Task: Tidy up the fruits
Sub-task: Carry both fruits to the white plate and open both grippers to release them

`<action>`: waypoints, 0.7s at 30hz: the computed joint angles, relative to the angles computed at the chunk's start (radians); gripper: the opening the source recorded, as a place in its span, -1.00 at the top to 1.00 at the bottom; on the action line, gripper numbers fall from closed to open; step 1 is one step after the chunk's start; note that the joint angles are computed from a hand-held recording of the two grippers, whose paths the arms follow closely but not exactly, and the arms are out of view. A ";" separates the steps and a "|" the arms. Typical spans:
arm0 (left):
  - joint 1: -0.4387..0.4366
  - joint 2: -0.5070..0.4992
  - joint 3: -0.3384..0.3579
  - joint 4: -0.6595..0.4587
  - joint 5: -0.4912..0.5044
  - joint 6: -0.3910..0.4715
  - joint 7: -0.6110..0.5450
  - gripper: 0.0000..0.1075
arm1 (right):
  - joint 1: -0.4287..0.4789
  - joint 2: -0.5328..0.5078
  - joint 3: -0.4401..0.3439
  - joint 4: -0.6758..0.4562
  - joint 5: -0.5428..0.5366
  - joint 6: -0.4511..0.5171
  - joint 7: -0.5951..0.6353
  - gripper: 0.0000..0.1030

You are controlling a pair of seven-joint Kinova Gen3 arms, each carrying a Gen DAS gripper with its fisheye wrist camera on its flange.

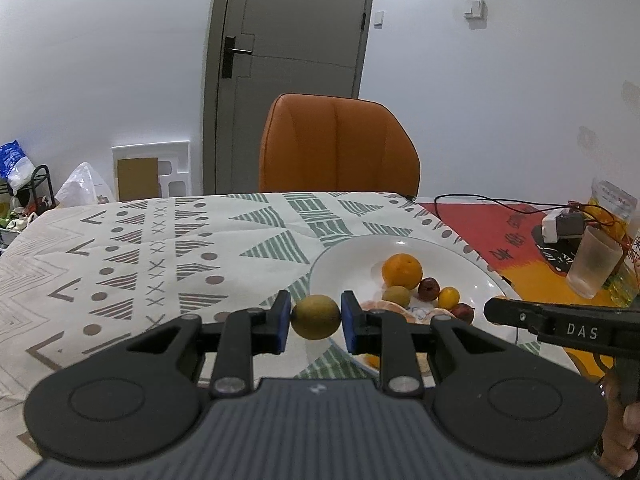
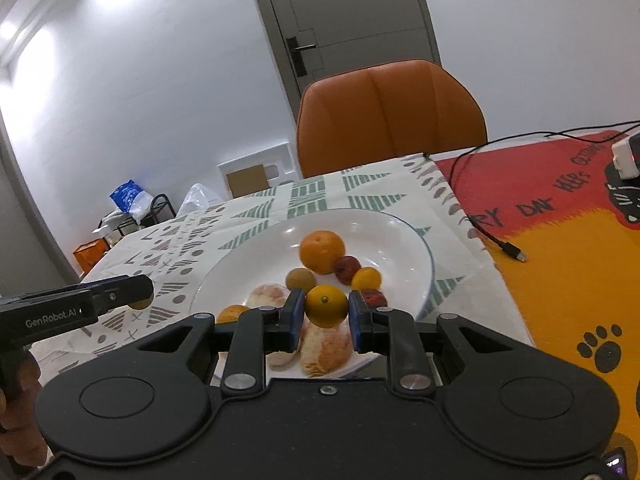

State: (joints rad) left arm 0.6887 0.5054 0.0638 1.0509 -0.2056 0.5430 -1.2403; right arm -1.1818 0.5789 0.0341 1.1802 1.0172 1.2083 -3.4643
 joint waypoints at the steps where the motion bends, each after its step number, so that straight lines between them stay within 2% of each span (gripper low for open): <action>1: -0.001 0.005 0.003 -0.007 0.001 0.003 -0.003 0.53 | 0.001 -0.002 0.000 0.006 0.001 -0.003 -0.004 0.58; 4: -0.001 0.020 0.005 -0.029 0.004 0.014 -0.011 0.53 | 0.005 -0.006 -0.001 0.017 0.000 -0.003 -0.012 0.56; 6: 0.000 0.030 0.006 -0.044 0.007 0.021 -0.016 0.53 | 0.004 -0.005 0.000 0.018 0.001 0.009 -0.016 0.43; 21: 0.012 0.097 0.011 -0.158 0.043 0.062 -0.070 0.53 | 0.008 -0.034 -0.028 0.063 0.013 0.040 -0.066 0.43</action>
State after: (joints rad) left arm 0.7008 0.6024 0.0751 0.8928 -0.1626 0.6049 -1.3105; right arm -1.1742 0.5449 0.0059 1.2436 1.0302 1.2486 -3.5307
